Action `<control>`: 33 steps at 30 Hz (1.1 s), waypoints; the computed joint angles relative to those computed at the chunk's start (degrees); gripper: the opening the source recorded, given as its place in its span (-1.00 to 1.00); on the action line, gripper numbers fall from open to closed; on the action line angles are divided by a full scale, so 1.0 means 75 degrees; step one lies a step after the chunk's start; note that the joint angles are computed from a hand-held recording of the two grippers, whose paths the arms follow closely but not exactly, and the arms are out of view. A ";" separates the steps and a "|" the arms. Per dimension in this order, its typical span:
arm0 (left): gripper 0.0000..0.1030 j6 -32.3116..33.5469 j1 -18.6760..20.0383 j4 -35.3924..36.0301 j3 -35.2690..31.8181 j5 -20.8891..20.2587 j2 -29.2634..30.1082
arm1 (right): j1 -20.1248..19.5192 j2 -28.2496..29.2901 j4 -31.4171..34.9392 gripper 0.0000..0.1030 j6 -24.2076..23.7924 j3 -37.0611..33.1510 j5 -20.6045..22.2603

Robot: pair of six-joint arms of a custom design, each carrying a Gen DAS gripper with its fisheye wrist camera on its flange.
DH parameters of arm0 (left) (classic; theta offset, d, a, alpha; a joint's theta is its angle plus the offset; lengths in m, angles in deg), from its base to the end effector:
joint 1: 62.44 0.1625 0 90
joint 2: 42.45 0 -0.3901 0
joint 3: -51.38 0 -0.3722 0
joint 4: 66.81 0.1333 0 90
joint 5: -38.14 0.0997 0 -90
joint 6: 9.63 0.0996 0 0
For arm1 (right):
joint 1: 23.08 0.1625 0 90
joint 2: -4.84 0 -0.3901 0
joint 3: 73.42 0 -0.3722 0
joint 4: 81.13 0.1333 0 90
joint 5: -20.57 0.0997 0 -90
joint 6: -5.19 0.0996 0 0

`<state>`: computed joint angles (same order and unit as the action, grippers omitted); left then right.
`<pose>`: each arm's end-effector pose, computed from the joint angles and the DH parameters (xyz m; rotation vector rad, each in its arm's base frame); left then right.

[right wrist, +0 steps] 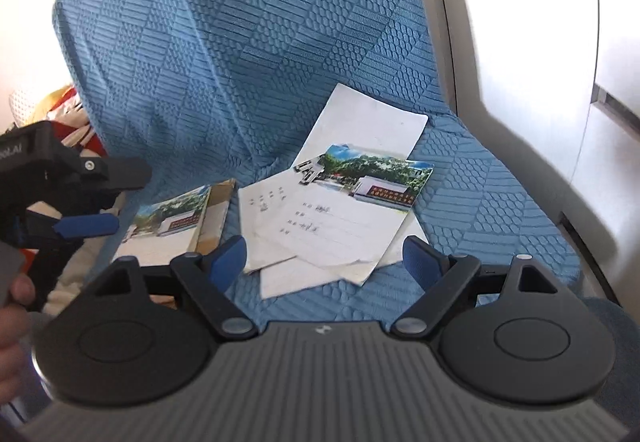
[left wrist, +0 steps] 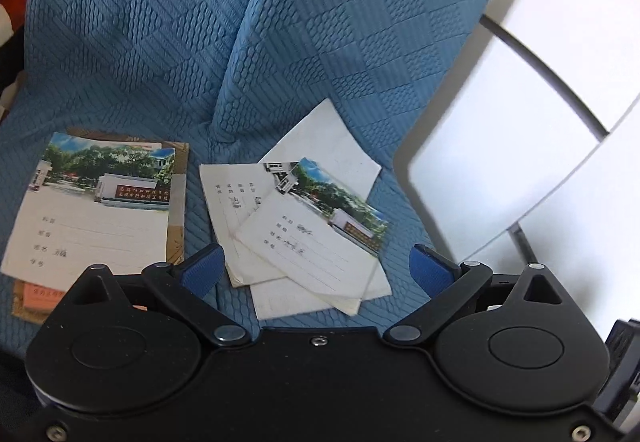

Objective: Organize objects
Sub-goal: 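Move the left gripper to the remaining white envelopes and photo card, then close the left gripper on the photo card edge and lift it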

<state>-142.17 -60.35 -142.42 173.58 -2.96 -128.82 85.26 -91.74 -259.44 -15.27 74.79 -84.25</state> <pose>-0.3321 -0.2206 0.2154 -0.4134 2.2779 -1.3329 0.2042 -0.2734 0.2406 0.7980 -2.6215 0.9008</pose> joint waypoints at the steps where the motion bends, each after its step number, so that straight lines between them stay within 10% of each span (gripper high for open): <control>1: 0.92 0.0121 0.0091 -0.0208 0.0142 0.0093 -0.0082 | -0.0125 0.0160 -0.0131 0.68 -0.0022 -0.0016 0.0002; 12: 0.67 0.1435 0.1415 -0.2784 0.1316 0.0623 -0.0325 | -0.1255 0.1195 -0.0596 0.58 0.0612 -0.0305 0.0691; 21: 0.46 0.3208 0.2673 -0.4146 0.1459 0.0667 0.0093 | -0.1514 0.1898 0.0020 -0.47 0.0913 -0.0792 0.0892; 33: -0.06 0.4402 0.3492 -0.4963 0.1594 0.0421 0.0256 | -0.1784 0.2158 0.0532 -0.49 0.1136 -0.1082 0.1116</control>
